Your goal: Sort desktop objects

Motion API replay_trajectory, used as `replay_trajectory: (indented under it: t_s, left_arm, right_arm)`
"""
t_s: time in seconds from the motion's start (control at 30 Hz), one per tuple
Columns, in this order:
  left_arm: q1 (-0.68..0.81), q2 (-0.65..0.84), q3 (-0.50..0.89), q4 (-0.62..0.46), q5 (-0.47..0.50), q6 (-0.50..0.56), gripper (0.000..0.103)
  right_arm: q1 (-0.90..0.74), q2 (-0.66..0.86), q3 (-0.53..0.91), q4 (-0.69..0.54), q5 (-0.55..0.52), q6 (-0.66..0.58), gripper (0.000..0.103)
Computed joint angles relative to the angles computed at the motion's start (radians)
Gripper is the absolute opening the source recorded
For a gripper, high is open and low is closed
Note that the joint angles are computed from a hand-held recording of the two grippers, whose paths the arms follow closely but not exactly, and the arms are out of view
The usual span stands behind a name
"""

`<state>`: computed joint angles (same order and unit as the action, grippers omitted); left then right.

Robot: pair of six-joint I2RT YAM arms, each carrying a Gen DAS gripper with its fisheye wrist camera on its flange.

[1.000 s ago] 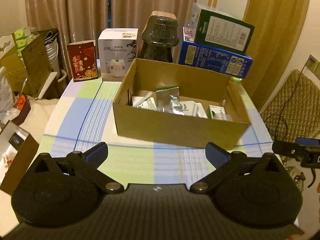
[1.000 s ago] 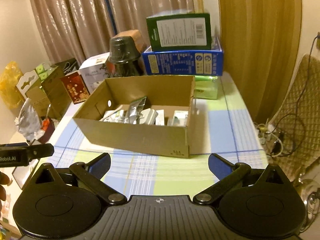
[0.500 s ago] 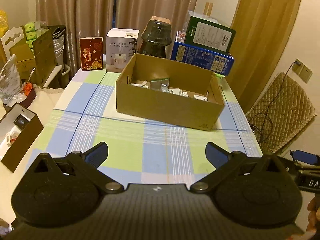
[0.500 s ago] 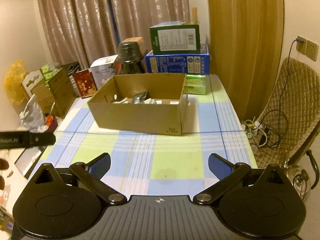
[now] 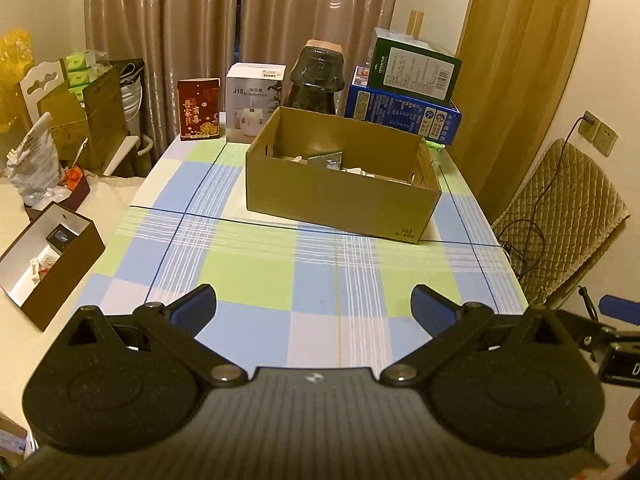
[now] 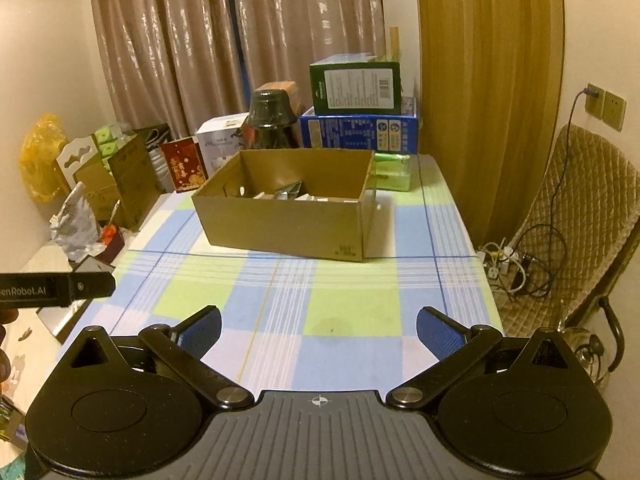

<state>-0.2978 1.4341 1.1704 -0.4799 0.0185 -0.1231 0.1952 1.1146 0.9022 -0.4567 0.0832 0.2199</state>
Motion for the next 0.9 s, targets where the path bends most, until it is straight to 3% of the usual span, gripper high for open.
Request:
replay_trajectory:
  t_s: [0.9]
  left_arm:
    - [-0.034,-0.070,-0.087,-0.008,-0.045,0.019,0.102]
  right_arm:
    - [0.009,-0.038,-0.016,-0.039,0.018,-0.001,0.101]
